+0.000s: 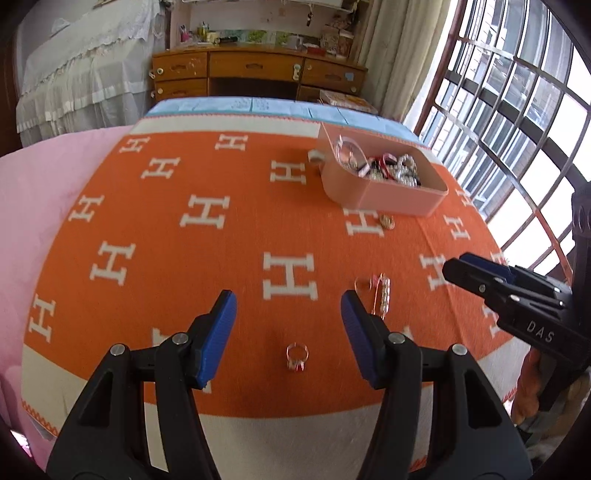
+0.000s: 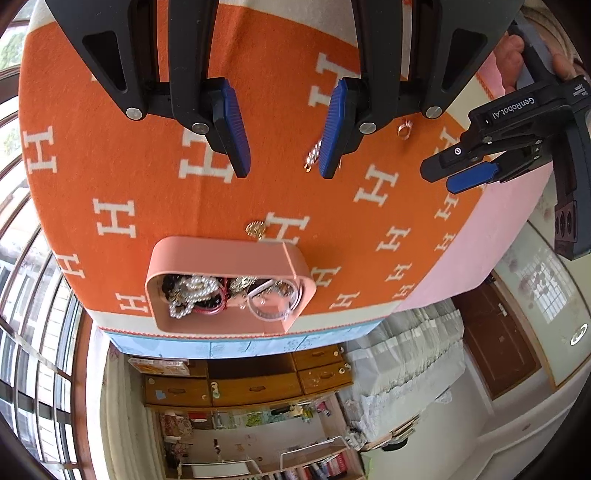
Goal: Organize jewelry
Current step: 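Withdraw both tools from the tray toward the ring and pearl pin, then grasp the red-stone ring with the left tool while the right tool grasps the pearl safety pin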
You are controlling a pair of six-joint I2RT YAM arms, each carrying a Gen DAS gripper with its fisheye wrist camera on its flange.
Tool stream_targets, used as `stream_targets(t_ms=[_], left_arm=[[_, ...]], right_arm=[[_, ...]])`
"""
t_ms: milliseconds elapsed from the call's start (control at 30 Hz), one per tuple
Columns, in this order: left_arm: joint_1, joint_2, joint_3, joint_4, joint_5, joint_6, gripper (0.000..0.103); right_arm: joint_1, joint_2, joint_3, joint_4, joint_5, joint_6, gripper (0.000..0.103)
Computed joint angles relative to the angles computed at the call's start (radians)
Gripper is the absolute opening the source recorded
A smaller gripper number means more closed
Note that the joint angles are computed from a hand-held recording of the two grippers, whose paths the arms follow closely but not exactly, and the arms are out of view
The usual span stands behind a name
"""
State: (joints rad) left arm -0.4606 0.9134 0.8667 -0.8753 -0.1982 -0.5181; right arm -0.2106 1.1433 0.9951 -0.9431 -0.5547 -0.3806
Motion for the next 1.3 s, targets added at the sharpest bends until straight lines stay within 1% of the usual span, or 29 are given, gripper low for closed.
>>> stream_targets(t_ms=[233, 400, 500, 600, 667, 700, 767, 900, 933, 967, 1000, 1133, 1167, 1300], left_arm=[[-0.027, -0.014, -0.065, 0.005, 0.030, 0.002, 0.056], [0.011, -0.052, -0.102, 0.017, 0.083, 0.012, 0.056], [0.013, -0.045, -0.104, 0.021, 0.099, 0.021, 0.055], [-0.012, -0.018, -0.101, 0.031, 0.111, 0.030, 0.049], [-0.024, 0.001, -0.100, 0.038, 0.117, 0.034, 0.039], [-0.024, 0.013, -0.099, 0.040, 0.121, 0.036, 0.037], [-0.017, 0.030, -0.101, 0.043, 0.129, 0.033, 0.029], [-0.007, 0.025, -0.107, 0.041, 0.126, 0.027, 0.021], [-0.009, 0.026, -0.107, 0.040, 0.120, 0.024, 0.019], [-0.011, 0.028, -0.106, 0.039, 0.115, 0.023, 0.012], [-0.016, 0.034, -0.104, 0.038, 0.109, 0.020, 0.010], [-0.022, 0.027, -0.112, 0.046, 0.110, 0.019, 0.008], [-0.021, 0.025, -0.115, 0.053, 0.113, 0.019, 0.006], [-0.012, 0.013, -0.126, 0.069, 0.128, 0.027, 0.005]], right_arm=[[0.030, -0.031, -0.081, 0.025, 0.019, -0.042, 0.039], [0.065, -0.035, -0.121, 0.035, 0.019, -0.056, 0.039], [0.093, -0.040, -0.135, 0.042, 0.016, -0.054, 0.039], [0.117, -0.044, -0.145, 0.051, 0.021, -0.049, 0.039], [0.135, -0.040, -0.153, 0.061, 0.030, -0.040, 0.039], [0.137, -0.039, -0.155, 0.061, 0.030, -0.041, 0.039], [0.146, -0.033, -0.162, 0.068, 0.034, -0.036, 0.039], [0.162, -0.025, -0.172, 0.083, 0.037, -0.027, 0.039], [0.163, -0.023, -0.172, 0.084, 0.036, -0.027, 0.039], [0.164, -0.023, -0.175, 0.086, 0.035, -0.027, 0.039], [0.170, -0.016, -0.175, 0.092, 0.037, -0.021, 0.039], [0.174, 0.001, -0.173, 0.100, 0.040, -0.011, 0.039], [0.174, 0.007, -0.173, 0.105, 0.040, -0.006, 0.039], [0.201, 0.026, -0.165, 0.138, 0.065, 0.039, 0.034]])
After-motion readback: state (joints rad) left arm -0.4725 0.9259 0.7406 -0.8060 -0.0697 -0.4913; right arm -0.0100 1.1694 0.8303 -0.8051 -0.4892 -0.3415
